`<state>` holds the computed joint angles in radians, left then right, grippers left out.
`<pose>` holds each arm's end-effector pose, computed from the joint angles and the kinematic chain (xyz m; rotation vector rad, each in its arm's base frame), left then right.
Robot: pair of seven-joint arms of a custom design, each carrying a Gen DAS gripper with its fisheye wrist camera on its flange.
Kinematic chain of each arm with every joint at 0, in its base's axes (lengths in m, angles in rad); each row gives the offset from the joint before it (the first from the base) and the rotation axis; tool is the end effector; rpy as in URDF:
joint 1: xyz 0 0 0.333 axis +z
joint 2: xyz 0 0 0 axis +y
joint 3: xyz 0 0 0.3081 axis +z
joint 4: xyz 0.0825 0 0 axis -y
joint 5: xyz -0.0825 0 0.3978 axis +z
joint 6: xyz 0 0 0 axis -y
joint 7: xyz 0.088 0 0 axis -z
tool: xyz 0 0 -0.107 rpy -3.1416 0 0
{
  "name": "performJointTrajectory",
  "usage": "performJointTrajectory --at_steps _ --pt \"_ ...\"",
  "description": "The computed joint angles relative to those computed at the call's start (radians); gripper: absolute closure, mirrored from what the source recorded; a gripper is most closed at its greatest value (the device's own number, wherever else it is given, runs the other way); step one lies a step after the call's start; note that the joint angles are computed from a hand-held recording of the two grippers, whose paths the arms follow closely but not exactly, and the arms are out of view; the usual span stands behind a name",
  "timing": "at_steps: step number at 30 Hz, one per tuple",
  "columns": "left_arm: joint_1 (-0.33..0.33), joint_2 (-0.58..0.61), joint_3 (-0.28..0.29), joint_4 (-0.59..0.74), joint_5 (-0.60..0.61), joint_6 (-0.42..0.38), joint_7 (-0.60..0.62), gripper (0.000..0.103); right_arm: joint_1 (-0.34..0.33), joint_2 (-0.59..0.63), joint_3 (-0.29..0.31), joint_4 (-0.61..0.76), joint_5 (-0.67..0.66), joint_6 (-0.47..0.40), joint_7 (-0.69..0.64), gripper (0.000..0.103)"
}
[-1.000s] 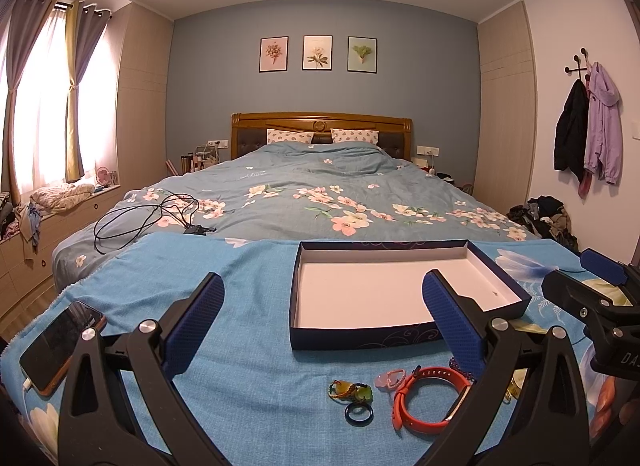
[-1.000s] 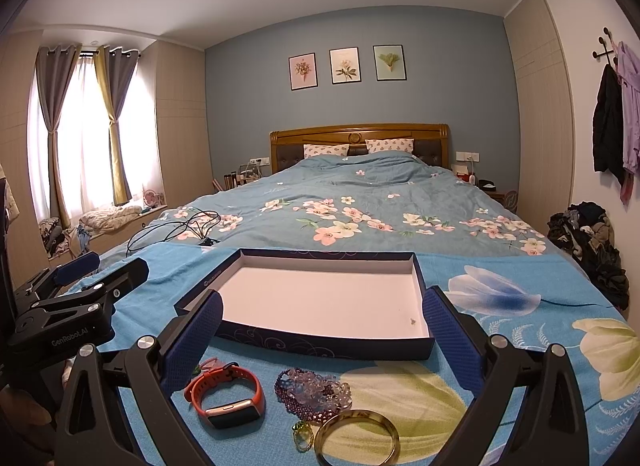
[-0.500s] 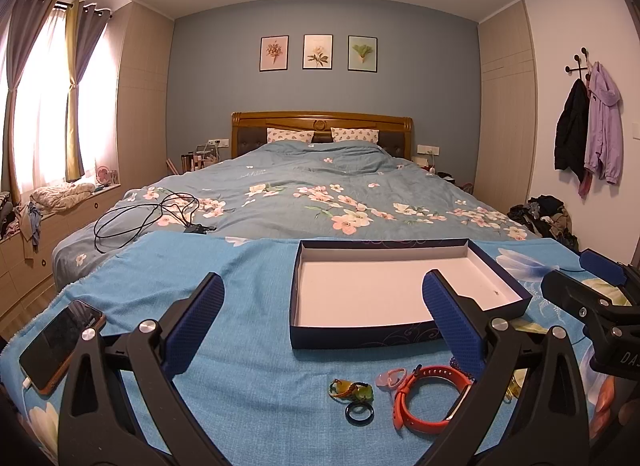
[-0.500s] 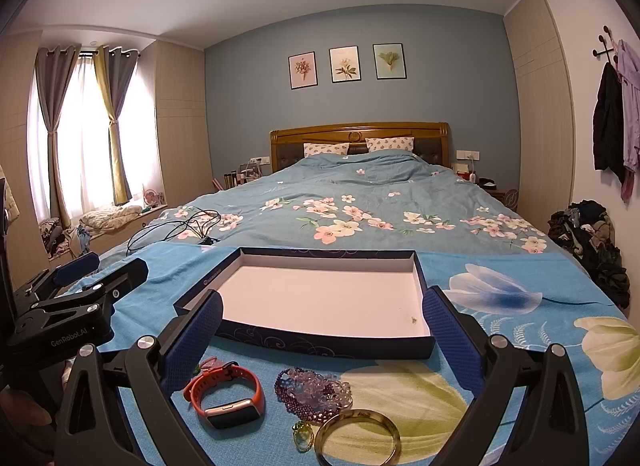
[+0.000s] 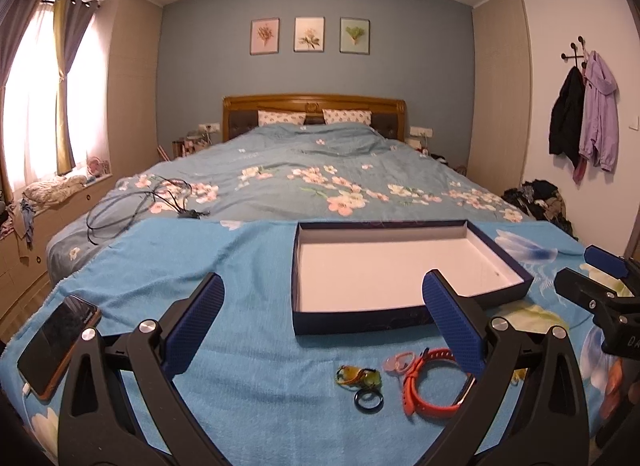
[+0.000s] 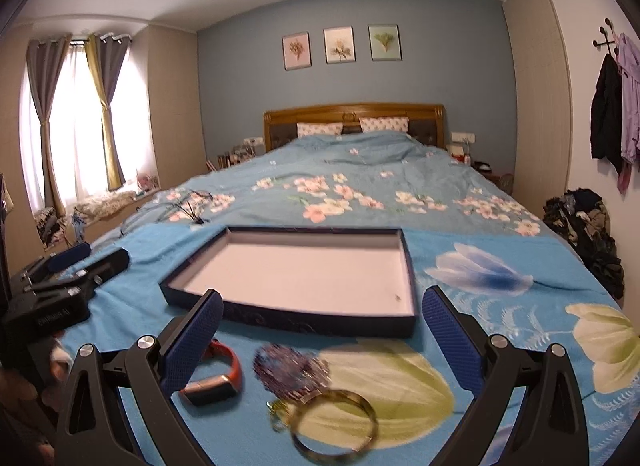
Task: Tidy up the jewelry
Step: 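Grasp the orange watch band with the left tool while the right tool grasps the tortoiseshell bangle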
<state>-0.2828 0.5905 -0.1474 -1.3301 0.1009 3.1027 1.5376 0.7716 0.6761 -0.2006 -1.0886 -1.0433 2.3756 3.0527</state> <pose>0.7136 -0.2981 0.5286 -1.2032 1.8455 -1.2621 0.6438 0.4686 0.5018 -1.3134 1.6971 -1.0471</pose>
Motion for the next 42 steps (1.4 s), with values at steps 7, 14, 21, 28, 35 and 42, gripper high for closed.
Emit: performJointTrajectory --at_steps 7,14,21,28,35,42 --pt "0.100 0.053 -0.164 0.078 -0.061 -0.163 0.196 0.005 -0.060 -0.084 0.076 -0.136 0.134 -0.020 -0.099 0.007" --pt "0.153 0.076 -0.275 0.108 -0.201 -0.311 0.434 0.014 -0.132 -0.132 0.140 -0.245 0.325 0.044 -0.192 0.047" --pt "0.158 0.092 -0.306 0.151 -0.347 -0.492 0.574 0.039 -0.150 -0.117 0.155 -0.228 0.420 0.065 -0.293 0.066" --pt "0.069 0.186 -0.215 0.335 -0.380 -0.732 0.545 0.068 -0.156 -0.101 0.150 -0.207 0.491 0.077 -0.375 0.068" --pt "0.046 0.220 -0.174 0.410 -0.374 -0.810 0.509 0.071 -0.152 -0.087 0.141 -0.185 0.517 0.068 -0.420 0.073" --pt "0.001 0.339 -0.145 0.640 -0.324 -0.946 0.503 0.086 -0.158 -0.071 0.142 -0.158 0.543 0.051 -0.459 0.097"
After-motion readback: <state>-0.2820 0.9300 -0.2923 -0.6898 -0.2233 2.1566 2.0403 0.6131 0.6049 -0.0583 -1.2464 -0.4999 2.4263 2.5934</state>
